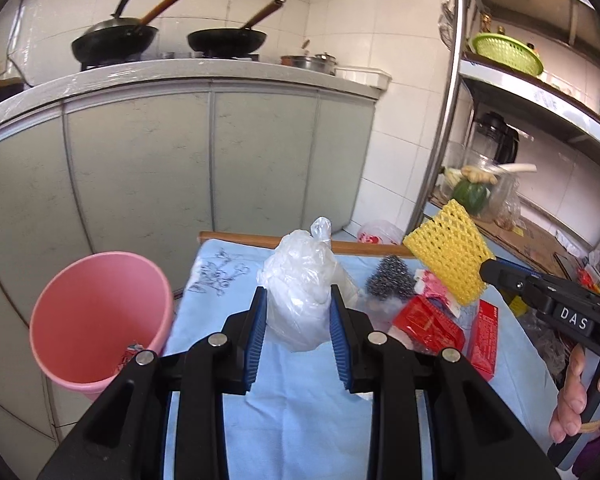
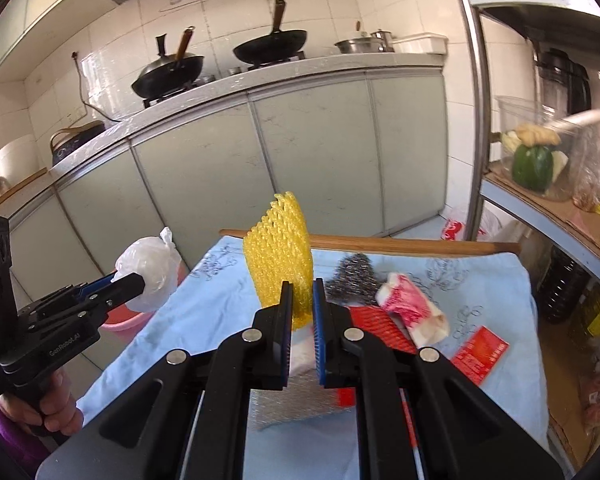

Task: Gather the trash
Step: 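Lift the bag and foam net with both tools and carry them over the pink bucket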

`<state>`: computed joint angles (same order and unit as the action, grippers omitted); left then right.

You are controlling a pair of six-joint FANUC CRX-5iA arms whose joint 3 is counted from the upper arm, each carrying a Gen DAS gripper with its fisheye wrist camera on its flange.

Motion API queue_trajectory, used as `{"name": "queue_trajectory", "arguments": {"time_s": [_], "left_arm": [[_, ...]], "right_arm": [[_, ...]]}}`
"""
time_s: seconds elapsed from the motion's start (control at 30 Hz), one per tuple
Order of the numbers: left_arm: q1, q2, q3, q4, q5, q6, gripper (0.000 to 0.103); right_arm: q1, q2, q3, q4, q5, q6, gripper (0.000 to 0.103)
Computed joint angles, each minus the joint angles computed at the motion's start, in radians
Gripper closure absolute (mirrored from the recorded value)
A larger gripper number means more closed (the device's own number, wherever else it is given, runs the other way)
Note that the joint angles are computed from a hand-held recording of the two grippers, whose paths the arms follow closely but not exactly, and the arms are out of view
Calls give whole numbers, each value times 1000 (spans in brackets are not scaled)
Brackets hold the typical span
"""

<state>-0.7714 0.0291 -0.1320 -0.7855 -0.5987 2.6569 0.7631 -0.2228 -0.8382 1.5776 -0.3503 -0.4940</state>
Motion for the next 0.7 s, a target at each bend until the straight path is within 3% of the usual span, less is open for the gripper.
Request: {"name": "queue_trajectory", "arguments": {"time_s": [0.2, 0.53, 0.7], "left_arm": [[-11, -48, -26, -97, -84, 120, 74], [-21, -138, -90, -241, -251, 288, 74], [14, -173, -126, -250, -286, 321, 74]], "right_arm": [[8, 69, 60, 94, 42, -41, 93], [-12, 222, 215, 308, 192, -139, 93], [-7, 306, 311, 384, 251, -148, 93]]}}
